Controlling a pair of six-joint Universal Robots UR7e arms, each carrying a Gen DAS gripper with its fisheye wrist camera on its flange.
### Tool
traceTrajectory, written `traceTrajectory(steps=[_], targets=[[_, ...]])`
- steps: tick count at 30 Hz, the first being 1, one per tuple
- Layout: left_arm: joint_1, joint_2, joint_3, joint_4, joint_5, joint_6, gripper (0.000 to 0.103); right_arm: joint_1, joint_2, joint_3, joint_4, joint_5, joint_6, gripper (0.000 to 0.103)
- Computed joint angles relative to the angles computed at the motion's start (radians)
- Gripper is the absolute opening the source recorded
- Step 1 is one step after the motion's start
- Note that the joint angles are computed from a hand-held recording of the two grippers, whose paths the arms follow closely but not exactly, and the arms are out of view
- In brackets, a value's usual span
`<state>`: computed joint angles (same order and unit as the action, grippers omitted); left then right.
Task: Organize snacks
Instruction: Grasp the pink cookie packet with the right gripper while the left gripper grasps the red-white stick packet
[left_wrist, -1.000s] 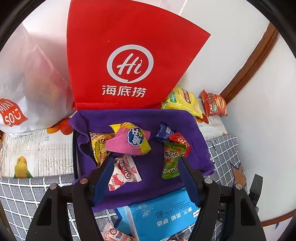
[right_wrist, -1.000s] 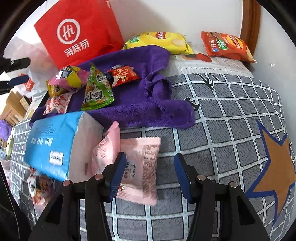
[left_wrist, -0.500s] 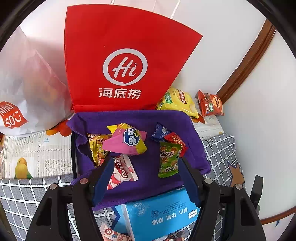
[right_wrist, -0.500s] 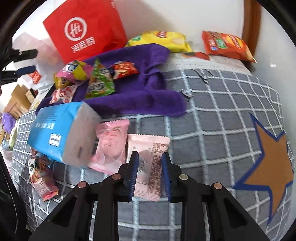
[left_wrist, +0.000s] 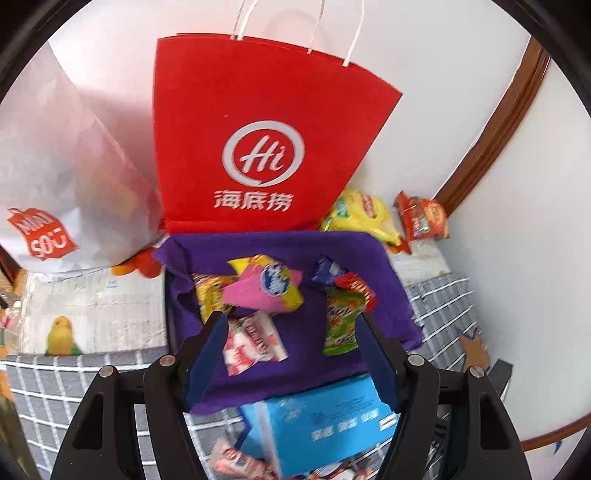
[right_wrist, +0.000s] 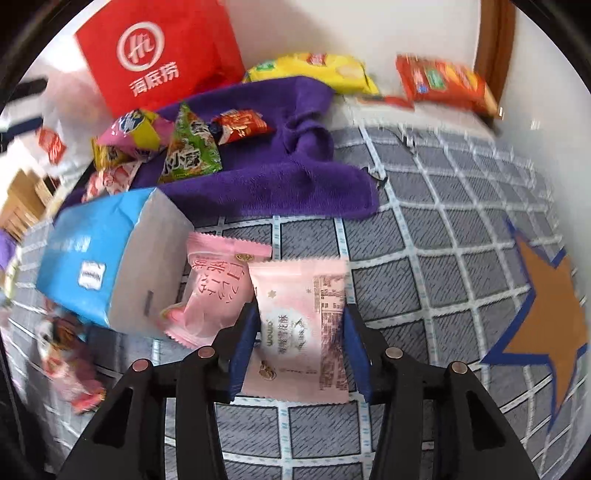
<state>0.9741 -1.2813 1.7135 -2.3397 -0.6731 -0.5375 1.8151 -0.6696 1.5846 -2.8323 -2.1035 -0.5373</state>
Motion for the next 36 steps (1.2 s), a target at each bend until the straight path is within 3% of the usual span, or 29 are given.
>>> traceTrajectory(steps=[5,11,19,26,32,36], targets=[[-0.02,-0.053,0.055,0.113,0.061,-0.104,0.069,-0.006,-0.018,0.037,-0.071,0.002,-0.019,0.037],[-0.016,-0.122,0.165,0.202,0.018,-0.251,0.069,-0.024,-0.069,0.091,-0.107,0.044,0.014,0.037],[-0.045,-0.184,0.336,0.17,-0.044,-0.354,0.067,-0.012,-0.116,0.179,-0.197,0.074,-0.007,0.037],[-0.04,-0.15,0.395,0.094,-0.079,-0.37,0.065,-0.01,-0.139,0.229,-0.227,0.082,-0.023,0.037],[-0.016,-0.097,0.386,0.037,-0.071,-0.372,0.049,-0.018,-0.147,0.275,-0.271,0.07,-0.062,0.037],[-0.003,-0.072,0.374,0.01,-0.083,-0.335,0.032,-0.028,-0.158,0.291,-0.267,0.072,-0.053,0.037]])
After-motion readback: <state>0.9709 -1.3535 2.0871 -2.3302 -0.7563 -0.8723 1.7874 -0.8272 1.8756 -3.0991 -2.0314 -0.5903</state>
